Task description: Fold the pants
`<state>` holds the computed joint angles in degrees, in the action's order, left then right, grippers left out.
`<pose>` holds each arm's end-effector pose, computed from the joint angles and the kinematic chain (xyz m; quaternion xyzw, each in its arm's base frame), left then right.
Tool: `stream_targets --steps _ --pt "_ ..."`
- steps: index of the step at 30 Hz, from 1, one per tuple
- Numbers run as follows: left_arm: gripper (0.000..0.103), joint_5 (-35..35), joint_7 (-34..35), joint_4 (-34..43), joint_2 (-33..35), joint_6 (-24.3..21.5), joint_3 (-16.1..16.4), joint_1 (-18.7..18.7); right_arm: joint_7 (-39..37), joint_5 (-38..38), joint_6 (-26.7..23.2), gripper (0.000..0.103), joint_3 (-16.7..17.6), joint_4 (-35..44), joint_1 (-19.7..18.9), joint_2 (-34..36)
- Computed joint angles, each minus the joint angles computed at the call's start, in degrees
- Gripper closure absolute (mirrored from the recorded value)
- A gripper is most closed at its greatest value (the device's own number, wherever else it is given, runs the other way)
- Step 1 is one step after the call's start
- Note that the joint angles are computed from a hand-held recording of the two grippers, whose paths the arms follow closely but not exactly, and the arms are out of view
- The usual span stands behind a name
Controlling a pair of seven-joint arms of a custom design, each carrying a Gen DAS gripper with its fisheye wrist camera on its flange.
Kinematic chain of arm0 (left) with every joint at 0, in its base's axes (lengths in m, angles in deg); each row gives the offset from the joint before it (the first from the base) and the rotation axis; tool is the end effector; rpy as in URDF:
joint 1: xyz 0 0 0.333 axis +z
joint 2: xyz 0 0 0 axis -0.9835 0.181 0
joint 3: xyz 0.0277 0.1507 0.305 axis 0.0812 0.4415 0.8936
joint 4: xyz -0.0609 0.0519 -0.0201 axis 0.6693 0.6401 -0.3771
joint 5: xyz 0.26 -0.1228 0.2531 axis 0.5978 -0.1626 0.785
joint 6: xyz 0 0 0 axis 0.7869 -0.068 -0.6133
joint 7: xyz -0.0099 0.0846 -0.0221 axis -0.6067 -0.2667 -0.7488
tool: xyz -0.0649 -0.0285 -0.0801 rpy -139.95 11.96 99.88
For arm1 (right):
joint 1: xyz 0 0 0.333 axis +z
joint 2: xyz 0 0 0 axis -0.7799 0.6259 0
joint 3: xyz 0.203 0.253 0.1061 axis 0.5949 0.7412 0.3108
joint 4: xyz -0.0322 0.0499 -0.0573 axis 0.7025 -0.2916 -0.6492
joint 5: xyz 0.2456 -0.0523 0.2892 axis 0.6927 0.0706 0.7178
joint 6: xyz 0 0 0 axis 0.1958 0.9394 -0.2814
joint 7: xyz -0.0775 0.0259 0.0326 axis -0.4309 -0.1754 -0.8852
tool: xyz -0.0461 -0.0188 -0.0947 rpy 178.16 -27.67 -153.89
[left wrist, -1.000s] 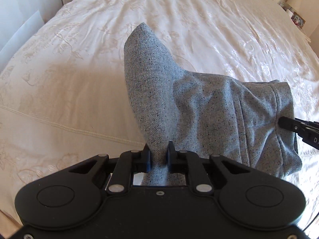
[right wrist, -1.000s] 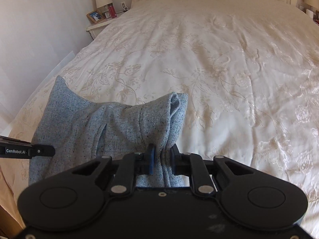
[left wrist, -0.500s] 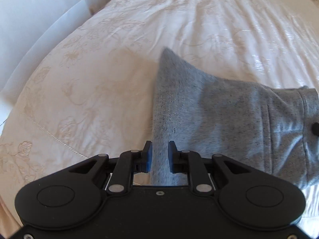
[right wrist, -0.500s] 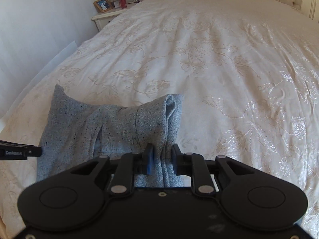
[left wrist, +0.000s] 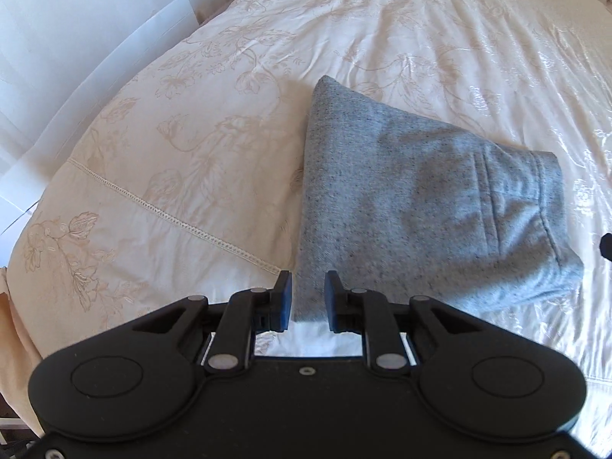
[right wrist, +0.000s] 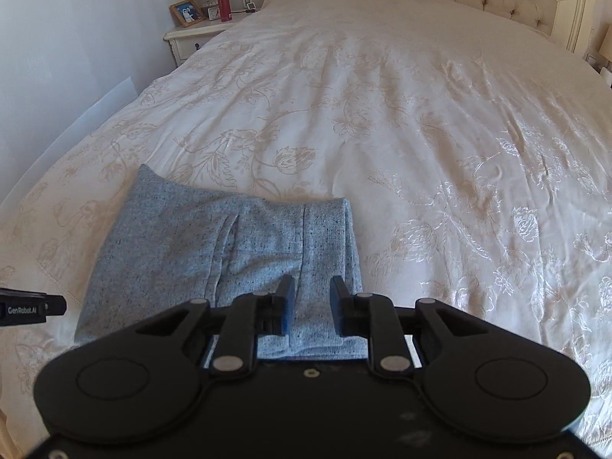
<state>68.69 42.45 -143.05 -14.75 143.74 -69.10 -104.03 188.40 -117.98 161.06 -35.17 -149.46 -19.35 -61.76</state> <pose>0.5345 -0.3538 0.5331 -0.7283 0.6557 -0.0957 0.1745 0.4991 0.4104 0.5341 -0.6780 0.6640 -0.1819 0.2577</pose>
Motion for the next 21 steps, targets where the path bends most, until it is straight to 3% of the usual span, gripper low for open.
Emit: stream_targets --steps 13,17,21 --pt "0.074 0.72 -2.8 0.13 -5.61 -4.29 -3.81 -3.44 5.3 -0.77 -2.65 0.078 4.32 -9.3 -0.15 -14.04" --pt "0.058 1.25 -4.44 -0.06 -6.84 -5.34 -4.56 -3.68 5.06 -0.55 -3.13 0.078 5.37 -10.14 -0.49 -16.0" --pt "0.058 2.15 -5.73 -0.28 -7.69 -6.37 -5.18 -3.78 4.9 0.08 -3.32 0.077 6.05 -10.86 -0.71 -17.53"
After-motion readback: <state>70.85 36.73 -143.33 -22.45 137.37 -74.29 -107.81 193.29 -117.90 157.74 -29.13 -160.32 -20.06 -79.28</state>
